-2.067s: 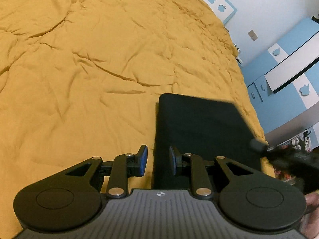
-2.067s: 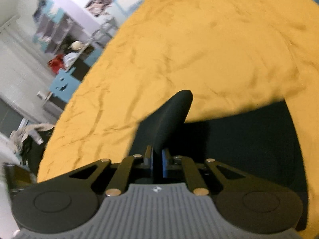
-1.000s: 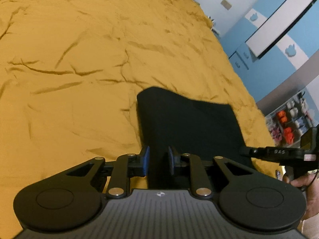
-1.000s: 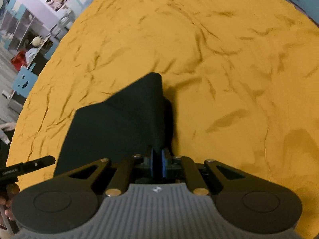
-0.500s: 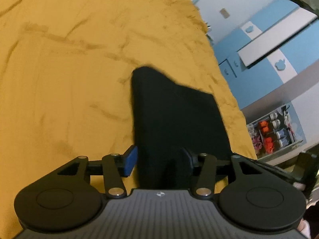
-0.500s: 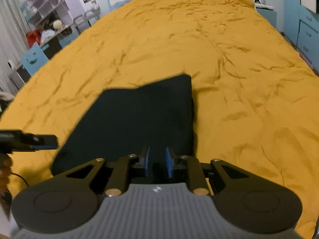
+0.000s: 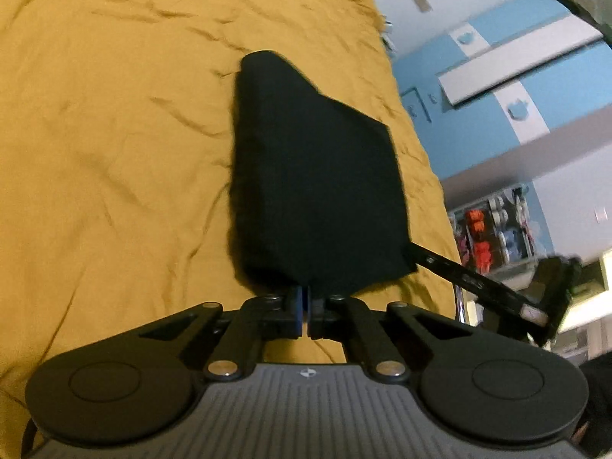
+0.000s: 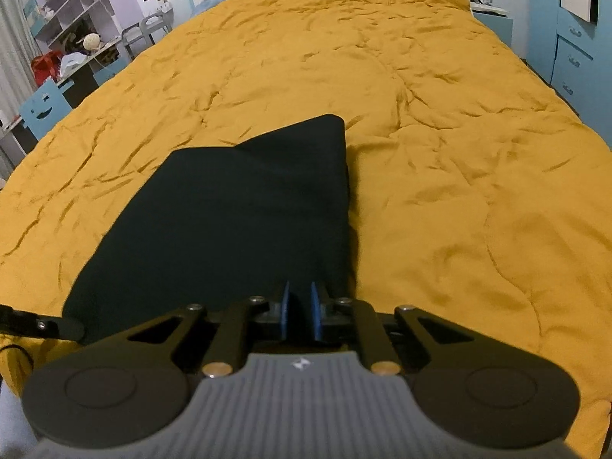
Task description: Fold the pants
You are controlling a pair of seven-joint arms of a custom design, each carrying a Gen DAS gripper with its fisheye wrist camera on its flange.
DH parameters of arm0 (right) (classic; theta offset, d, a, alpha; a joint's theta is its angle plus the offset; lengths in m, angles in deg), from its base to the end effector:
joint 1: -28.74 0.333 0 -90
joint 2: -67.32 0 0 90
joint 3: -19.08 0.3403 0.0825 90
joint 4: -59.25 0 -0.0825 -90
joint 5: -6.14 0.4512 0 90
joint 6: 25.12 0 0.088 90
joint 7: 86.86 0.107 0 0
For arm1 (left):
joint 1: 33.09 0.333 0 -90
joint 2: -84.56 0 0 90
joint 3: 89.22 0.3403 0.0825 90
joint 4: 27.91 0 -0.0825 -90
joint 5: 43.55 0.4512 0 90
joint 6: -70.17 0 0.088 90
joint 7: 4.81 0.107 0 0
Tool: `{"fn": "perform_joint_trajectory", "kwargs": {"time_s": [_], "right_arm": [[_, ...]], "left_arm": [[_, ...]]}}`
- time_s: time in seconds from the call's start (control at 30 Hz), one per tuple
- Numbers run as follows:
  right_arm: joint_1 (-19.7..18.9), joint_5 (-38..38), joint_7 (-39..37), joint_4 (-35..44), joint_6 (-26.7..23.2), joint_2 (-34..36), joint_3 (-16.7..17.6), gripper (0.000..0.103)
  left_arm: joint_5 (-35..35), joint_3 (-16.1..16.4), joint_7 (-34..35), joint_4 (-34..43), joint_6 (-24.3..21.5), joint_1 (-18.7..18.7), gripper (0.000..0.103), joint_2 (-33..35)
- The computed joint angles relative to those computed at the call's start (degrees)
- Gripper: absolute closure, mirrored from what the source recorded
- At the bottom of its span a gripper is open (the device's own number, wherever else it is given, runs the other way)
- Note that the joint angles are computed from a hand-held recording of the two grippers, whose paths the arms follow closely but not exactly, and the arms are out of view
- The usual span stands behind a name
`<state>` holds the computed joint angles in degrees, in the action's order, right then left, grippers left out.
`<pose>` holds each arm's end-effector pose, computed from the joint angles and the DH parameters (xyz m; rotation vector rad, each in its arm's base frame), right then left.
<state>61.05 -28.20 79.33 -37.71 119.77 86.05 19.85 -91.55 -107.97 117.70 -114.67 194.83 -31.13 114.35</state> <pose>0.6325 0.4178 0.4555 -1.4580 2.0781 -0.4832 0.7584 -0.2139 0.3992 1.4421 -2.0710 1.0551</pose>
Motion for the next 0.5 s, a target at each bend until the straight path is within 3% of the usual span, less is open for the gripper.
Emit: {"fn": "perform_joint_trajectory", "kwargs": {"time_s": [0.13, 0.27, 0.3, 0.37, 0.43, 0.5], "right_arm": [[0.1, -0.3, 1.0, -0.5, 0.2, -0.4, -0.1, 0.099], [0.1, -0.7, 0.9, -0.6, -0.1, -0.5, 0.0, 0.099], [0.1, -0.7, 1.0, -0.7, -0.1, -0.6, 0.0, 0.099], [0.0, -0.7, 1.0, -0.6, -0.1, -0.6, 0.1, 0.099], [0.0, -0.8, 1.2, -0.7, -0.1, -0.7, 0.1, 0.099], [0.1, -0.8, 1.4, -0.9, -0.3, -0.9, 0.2, 0.099]], "left_arm": [[3.8, 0.5, 7.6, -2.9, 0.8, -0.6, 0.101, -3.6], [10.2, 2.5, 12.4, -7.6, 10.2, -3.3, 0.096, -7.3], [12.3, 2.8, 13.4, -8.4, 12.4, -4.1, 0.091, -7.8], [16.0, 2.9, 15.9, -10.7, 17.8, -5.5, 0.083, -8.9], [18.6, 2.5, 18.6, -13.0, 23.8, -6.5, 0.082, -9.5], [20.0, 1.7, 20.6, -13.4, 25.1, -6.6, 0.075, -9.2]]}}
